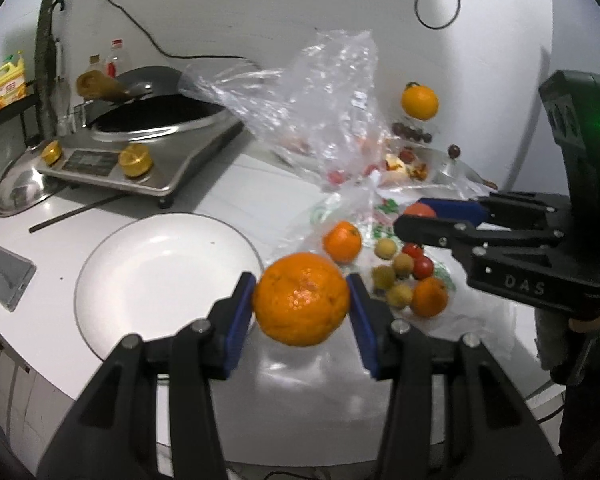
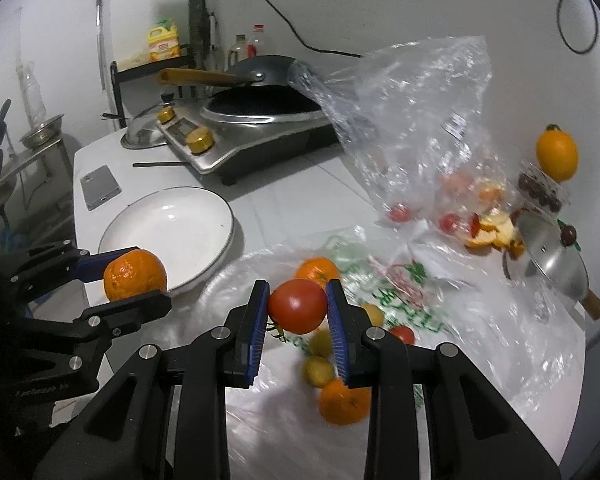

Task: Organize fruits
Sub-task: 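Carry the mandarin and tomato in both grippers over the white plate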

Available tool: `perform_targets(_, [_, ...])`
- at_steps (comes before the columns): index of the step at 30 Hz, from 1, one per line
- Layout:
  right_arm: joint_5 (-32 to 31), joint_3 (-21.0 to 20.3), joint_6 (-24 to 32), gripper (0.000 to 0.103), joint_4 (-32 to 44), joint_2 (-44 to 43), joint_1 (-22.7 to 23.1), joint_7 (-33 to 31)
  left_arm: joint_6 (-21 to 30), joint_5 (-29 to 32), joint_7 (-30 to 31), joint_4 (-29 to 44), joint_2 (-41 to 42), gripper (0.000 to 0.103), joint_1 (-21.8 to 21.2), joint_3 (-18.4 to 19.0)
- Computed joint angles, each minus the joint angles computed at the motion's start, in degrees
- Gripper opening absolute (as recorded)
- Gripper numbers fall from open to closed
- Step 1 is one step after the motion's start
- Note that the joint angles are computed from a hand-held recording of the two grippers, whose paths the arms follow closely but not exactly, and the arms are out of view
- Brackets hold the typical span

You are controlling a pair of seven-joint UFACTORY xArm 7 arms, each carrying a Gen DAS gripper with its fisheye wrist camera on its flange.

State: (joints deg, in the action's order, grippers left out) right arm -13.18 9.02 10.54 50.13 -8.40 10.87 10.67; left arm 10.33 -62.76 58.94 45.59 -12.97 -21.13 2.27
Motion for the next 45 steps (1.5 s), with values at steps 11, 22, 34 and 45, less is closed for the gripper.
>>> perform_targets(11, [0.27,0.13,1.75,0.031,7.70,6.58,3.19,-1.45,1.33,-0.22,0.92,2.83,2.49,0.047,4.29,1.42])
perform_targets(22, [0.07,-0.76,4.14,0.031,16.05,13.66,7.10,-2.46,2.95,-1.33,2.22,5.71,5.63,0.047,9.60,0.87])
perform_targets(34, [1.74,-1.44,7.33,0.031,23.97,20.48,9.73,-5.73,-2.45,1.16,0.72,8.44,12.05,0.047,14.45,-1.94])
perform_targets(45, [3.28,-1.99,10.13,0.031,29.29,25.34,10.97,-7.96,-3.92,5.94,-2.19,10.99,17.23,0.047,19.31,-5.87])
